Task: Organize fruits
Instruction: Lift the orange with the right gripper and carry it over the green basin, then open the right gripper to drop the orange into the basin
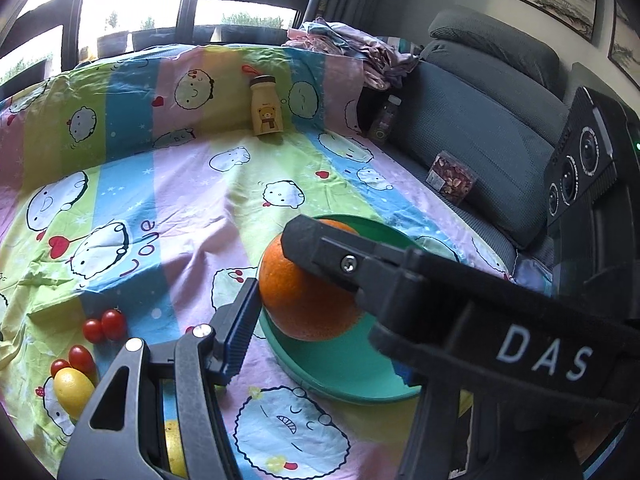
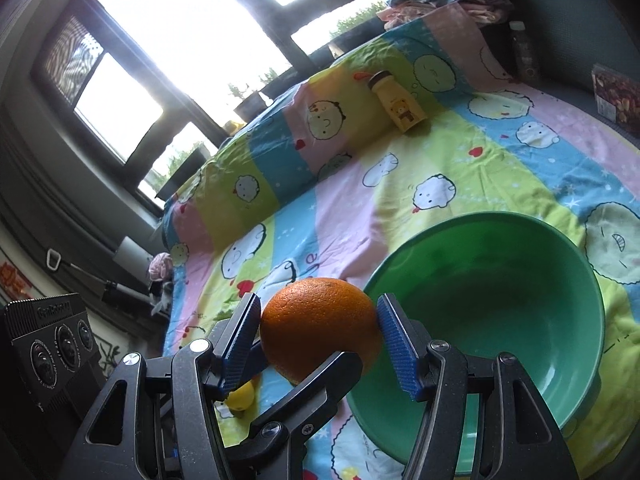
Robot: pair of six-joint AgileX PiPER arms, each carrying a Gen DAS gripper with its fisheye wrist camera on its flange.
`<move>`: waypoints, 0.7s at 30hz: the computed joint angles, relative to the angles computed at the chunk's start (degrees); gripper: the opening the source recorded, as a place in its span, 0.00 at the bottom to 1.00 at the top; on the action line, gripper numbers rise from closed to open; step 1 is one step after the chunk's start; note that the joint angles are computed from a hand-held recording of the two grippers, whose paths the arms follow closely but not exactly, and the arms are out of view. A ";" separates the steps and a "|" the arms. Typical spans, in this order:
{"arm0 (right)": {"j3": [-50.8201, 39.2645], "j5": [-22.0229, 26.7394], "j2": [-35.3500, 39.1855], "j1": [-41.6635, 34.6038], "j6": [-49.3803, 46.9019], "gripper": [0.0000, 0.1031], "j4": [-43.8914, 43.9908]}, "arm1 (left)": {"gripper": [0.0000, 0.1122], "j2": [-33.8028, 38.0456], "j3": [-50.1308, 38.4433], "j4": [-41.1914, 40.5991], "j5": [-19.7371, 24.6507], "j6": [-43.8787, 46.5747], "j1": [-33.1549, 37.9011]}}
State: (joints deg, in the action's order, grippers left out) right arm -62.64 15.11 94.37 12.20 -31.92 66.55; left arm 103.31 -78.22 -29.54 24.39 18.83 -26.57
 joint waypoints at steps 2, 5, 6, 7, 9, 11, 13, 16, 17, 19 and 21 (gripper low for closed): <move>0.53 -0.48 -0.37 -0.18 1.17 0.62 -0.91 | 0.51 0.20 -0.07 -1.07 0.02 1.14 -0.30; 1.33 -0.91 -0.91 -0.50 1.85 0.62 -1.68 | 0.51 0.73 -0.70 -1.60 0.47 1.81 -0.70; 1.57 -0.98 -1.05 -0.66 1.98 0.62 -1.71 | 0.51 0.97 -0.97 -1.86 0.69 2.04 -0.79; 1.86 -1.11 -1.23 -0.79 2.49 0.62 -2.03 | 0.51 1.25 -1.23 -2.42 0.98 2.49 -0.83; 2.08 -1.43 -1.39 -0.97 4.90 0.62 -4.02 | 0.51 1.94 -1.86 -4.11 1.64 3.74 -0.78; 2.06 -1.71 -1.40 -1.20 8.12 0.62 -6.78 | 0.51 2.69 -2.44 -5.96 2.37 5.22 -0.59; 2.21 -1.69 -1.36 -1.45 10.33 0.62 -8.80 | 0.51 3.46 -3.18 -6.35 3.03 5.67 -0.68; 2.03 -1.52 -1.13 -1.72 15.39 0.62 -13.70 | 0.51 4.94 -4.61 -7.85 4.54 6.68 -0.55; 1.84 -1.31 -0.99 -1.83 17.66 0.62 -15.85 | 0.51 5.35 -4.96 -8.35 5.02 6.98 -0.49; 1.88 -1.13 -0.74 -2.16 19.69 0.62 -17.46 | 0.51 6.22 -5.77 -8.63 5.77 6.69 -0.60; 1.83 -0.61 -0.19 -2.82 19.46 0.62 -16.95 | 0.51 7.18 -6.61 -8.38 6.45 6.10 -0.83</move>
State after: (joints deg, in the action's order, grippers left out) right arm -60.82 14.50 94.19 9.38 -12.46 49.61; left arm 110.49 -84.83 -37.93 30.84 24.93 -27.40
